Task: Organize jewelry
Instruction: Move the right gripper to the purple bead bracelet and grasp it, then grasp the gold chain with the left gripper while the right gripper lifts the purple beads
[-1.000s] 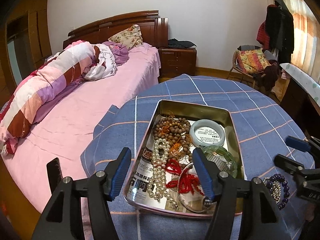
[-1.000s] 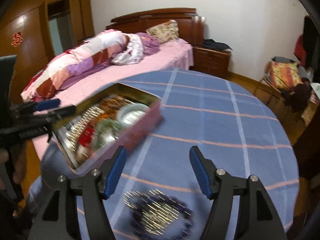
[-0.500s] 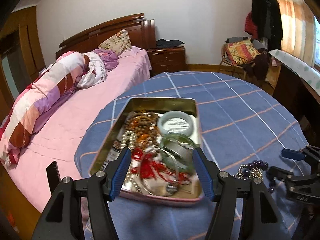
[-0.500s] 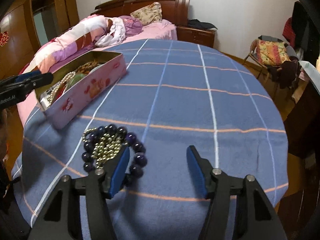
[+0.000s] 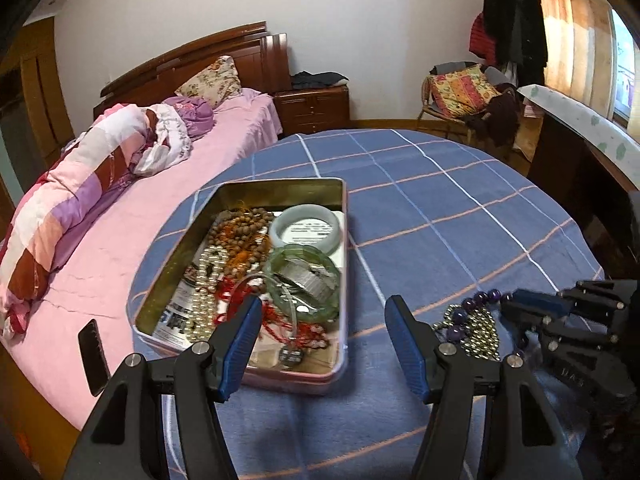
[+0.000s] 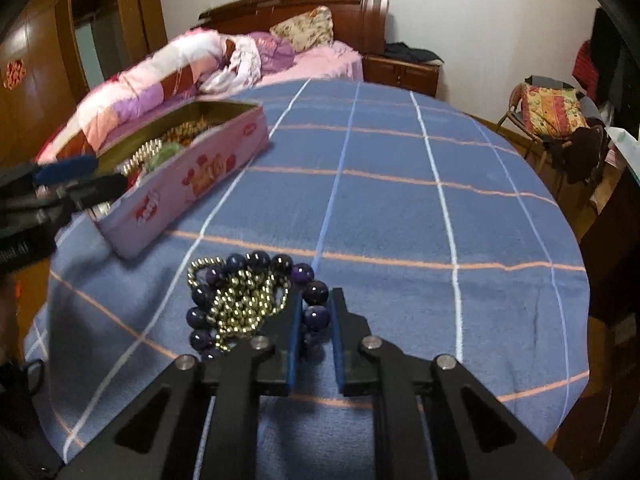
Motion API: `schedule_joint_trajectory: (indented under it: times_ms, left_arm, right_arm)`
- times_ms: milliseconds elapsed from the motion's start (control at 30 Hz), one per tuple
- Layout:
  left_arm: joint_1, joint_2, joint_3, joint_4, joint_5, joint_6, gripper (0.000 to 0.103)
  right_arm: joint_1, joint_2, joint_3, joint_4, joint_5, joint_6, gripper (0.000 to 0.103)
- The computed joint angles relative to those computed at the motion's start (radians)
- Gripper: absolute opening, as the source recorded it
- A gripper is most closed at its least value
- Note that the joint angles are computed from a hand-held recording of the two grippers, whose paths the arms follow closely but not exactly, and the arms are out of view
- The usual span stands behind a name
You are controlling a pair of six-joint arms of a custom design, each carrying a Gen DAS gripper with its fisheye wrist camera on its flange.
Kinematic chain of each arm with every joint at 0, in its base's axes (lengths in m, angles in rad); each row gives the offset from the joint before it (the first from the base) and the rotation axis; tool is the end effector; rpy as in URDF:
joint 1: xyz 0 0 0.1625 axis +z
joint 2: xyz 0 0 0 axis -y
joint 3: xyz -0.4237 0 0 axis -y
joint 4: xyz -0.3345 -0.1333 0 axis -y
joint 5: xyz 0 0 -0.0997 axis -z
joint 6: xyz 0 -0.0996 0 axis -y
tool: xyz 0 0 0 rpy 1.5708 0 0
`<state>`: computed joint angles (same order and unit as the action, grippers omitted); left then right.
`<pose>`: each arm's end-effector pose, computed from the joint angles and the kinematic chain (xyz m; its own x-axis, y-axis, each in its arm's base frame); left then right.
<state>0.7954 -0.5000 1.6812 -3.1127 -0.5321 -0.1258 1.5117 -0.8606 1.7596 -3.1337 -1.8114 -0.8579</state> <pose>-0.2705 -0.5890 0.0441 -0.6528 0.0530 -0.7556 0.5776 0.6802 -0.4513 0.0726 -0.6279 0.2072 -0.6636 -0.4614 0.5889 -0.6964 0.6685 -0.2610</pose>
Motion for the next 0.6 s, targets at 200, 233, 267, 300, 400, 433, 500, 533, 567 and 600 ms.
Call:
schedule_joint_trajectory:
  times_ms: [200,233,267,300,400,433,500,533,567,600]
  left_arm:
    - [-0.014,0.026,-0.023,0.016,-0.016,0.026,0.064]
    - [-0.016,0.031,-0.029,0.019,-0.016,0.032,0.064]
    - [-0.018,0.035,-0.034,0.022,-0.016,0.036,0.064]
    - [-0.019,0.04,-0.041,0.028,-0.017,0.038,0.064]
    - [-0.02,0.053,-0.066,0.055,-0.025,0.044,0.064]
    - [-0.02,0.058,-0.077,0.063,-0.028,0.049,0.064]
    - [-0.022,0.07,-0.095,0.07,-0.038,0.065,0.064]
    - [-0.023,0.077,-0.106,0.071,-0.045,0.077,0.064]
    - [-0.023,0.083,-0.114,0.071,-0.052,0.086,0.064]
    - [-0.023,0.09,-0.125,0.075,-0.057,0.092,0.064]
  right_arm:
    - [0.001,-0.031,0.01,-0.04,0.082,0.025,0.016]
    - [0.0,-0.032,0.008,-0.047,0.088,0.03,0.016]
    - [-0.004,-0.037,0.006,-0.052,0.098,0.04,0.016]
    - [-0.005,-0.036,0.0,-0.052,0.104,0.048,0.016]
    - [-0.01,-0.037,-0.019,-0.042,0.119,0.076,0.016]
    - [-0.013,-0.039,-0.023,-0.04,0.126,0.083,0.016]
    - [-0.016,-0.043,-0.029,-0.036,0.14,0.097,0.016]
    - [-0.017,-0.045,-0.031,-0.034,0.145,0.104,0.016]
    - [-0.018,-0.046,-0.034,-0.035,0.152,0.11,0.016]
    - [-0.021,-0.052,-0.032,-0.034,0.159,0.113,0.016]
